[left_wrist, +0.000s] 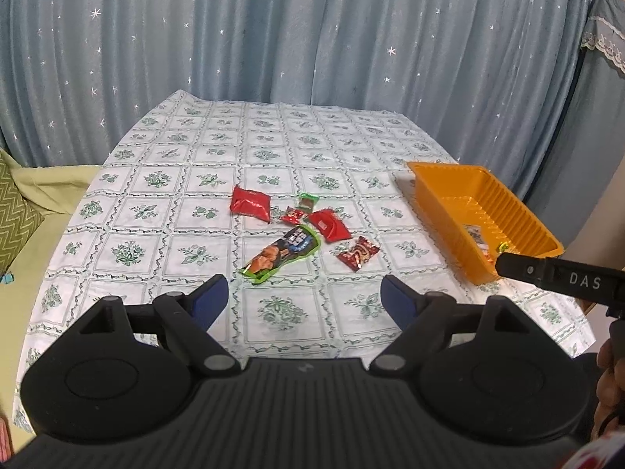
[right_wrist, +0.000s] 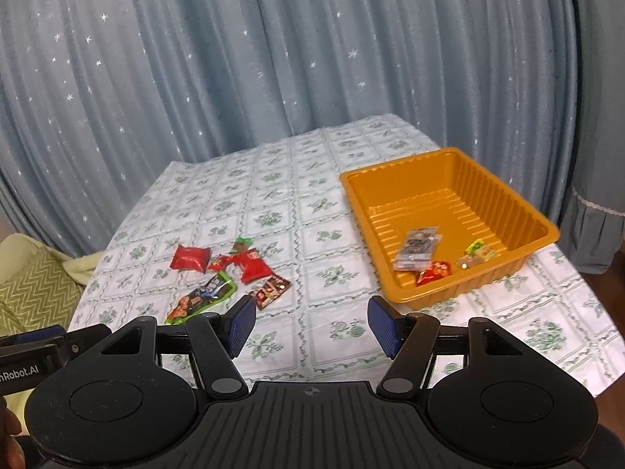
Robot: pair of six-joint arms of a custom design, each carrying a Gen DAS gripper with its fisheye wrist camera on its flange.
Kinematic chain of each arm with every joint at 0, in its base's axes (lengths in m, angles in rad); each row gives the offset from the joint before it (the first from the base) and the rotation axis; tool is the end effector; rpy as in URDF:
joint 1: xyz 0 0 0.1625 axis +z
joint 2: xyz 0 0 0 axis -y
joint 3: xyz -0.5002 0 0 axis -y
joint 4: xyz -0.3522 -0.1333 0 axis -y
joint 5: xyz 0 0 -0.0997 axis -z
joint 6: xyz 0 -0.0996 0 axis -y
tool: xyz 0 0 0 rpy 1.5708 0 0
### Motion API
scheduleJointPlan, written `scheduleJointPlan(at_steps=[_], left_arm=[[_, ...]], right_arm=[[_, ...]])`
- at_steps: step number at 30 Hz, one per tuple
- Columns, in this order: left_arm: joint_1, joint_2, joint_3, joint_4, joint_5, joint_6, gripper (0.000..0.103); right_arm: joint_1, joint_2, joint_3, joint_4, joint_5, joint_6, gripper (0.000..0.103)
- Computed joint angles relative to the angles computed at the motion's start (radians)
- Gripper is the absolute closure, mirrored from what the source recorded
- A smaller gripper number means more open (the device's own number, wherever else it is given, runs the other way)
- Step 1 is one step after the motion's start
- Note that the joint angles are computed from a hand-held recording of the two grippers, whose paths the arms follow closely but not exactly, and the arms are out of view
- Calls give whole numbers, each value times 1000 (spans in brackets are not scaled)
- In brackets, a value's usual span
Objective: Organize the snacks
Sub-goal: 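Reach the left tool to the jerky bag while the right tool approaches a red packet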
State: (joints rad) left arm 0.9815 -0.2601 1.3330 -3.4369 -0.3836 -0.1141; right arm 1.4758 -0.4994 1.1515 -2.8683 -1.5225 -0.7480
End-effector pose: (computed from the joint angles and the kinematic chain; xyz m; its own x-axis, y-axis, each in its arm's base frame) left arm -0.2282 -0.7473 0.0266 -0.7184 -0.4055 -0.5652 0.3101 0.5406 -0.7820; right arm 0.0561 -0.8678 0.1688 -0.7825 -0.4927 0.3809 -0.6226 0.6277 -0.4672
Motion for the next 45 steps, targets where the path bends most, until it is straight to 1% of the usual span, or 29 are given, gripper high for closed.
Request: scheduleJointPlan(at_steps=[4, 8, 10, 12, 16, 24, 30, 34, 35, 36, 37, 39, 40, 41, 42, 43, 45], left_arm=[[22, -8, 2, -10, -12, 37, 19], [55, -14, -12, -20, -34, 100, 19], [72, -16, -26, -25, -48, 135, 19], [92, -15, -43, -42, -71, 172, 19], [130, -7, -92, -33, -105, 202, 19], [197, 24, -193, 13, -174, 238, 20], [225, 38, -230, 33, -204, 222, 20], [237, 40, -236, 59, -217, 202, 20], [238, 40, -235, 65, -216, 198, 20], [239, 41, -236, 68, -213, 198, 20], [241, 41, -235, 74, -214, 198, 20], [244, 42, -236, 79, -217, 198, 20], [245, 44, -239, 80, -218, 200, 20], [246, 46, -244, 80, -218, 204, 20], [246, 48, -249, 81, -221, 211, 20], [247, 52, -257, 80, -226, 224, 20], [248, 62, -279, 87, -235, 254, 20]], right_arm=[[8, 32, -30, 20, -13, -5, 39], [17, 82, -80, 34, -21, -1, 39], [24, 113, -115, 45, -35, 1, 39], [26, 144, -154, 65, -31, 8, 40], [36, 222, -254, 104, -49, 19, 40], [46, 385, -498, 184, -82, 30, 40], [50, 490, -687, 263, -99, 34, 40], [56, 530, -744, 250, -100, 12, 41], [59, 539, -756, 244, -110, -3, 44], [62, 545, -761, 234, -121, -21, 50], [63, 548, -762, 223, -129, -37, 52], [64, 545, -741, 190, -140, -81, 63], [62, 541, -728, 173, -142, -108, 67], [61, 539, -717, 154, -144, -135, 74], [59, 537, -710, 139, -144, -157, 78], [56, 534, -705, 139, -137, -178, 78], [51, 522, -690, 142, -131, -186, 79]])
